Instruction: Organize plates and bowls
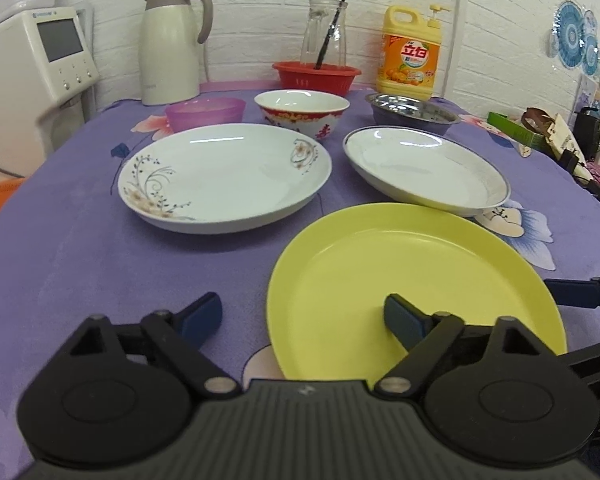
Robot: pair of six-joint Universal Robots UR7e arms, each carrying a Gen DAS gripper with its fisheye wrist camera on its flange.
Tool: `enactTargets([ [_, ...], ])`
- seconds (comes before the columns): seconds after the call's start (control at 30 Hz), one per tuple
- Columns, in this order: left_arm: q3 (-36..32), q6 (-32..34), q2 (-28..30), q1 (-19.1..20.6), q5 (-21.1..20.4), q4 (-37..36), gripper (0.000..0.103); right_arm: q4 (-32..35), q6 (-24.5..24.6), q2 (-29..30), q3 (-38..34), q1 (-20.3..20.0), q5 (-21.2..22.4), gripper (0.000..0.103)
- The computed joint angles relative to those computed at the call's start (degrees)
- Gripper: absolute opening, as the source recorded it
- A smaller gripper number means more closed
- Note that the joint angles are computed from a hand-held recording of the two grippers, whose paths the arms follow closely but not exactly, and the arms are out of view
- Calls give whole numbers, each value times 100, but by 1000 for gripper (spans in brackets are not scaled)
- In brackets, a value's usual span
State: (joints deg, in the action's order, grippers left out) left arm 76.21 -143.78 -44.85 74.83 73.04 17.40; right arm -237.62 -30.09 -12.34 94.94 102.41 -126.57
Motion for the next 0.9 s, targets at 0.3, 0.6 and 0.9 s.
enactTargets([
  [0.3, 219, -230, -422, 104, 40, 157, 64, 80, -170, 135, -139, 287, 25, 103],
  [0.6, 503, -287, -947, 345, -447, -5, 65, 879, -229, 420, -583, 525, 515, 103],
  [0.9, 418, -102, -793, 337, -287, -23, 66, 909, -94, 456, -659, 555, 262, 103],
])
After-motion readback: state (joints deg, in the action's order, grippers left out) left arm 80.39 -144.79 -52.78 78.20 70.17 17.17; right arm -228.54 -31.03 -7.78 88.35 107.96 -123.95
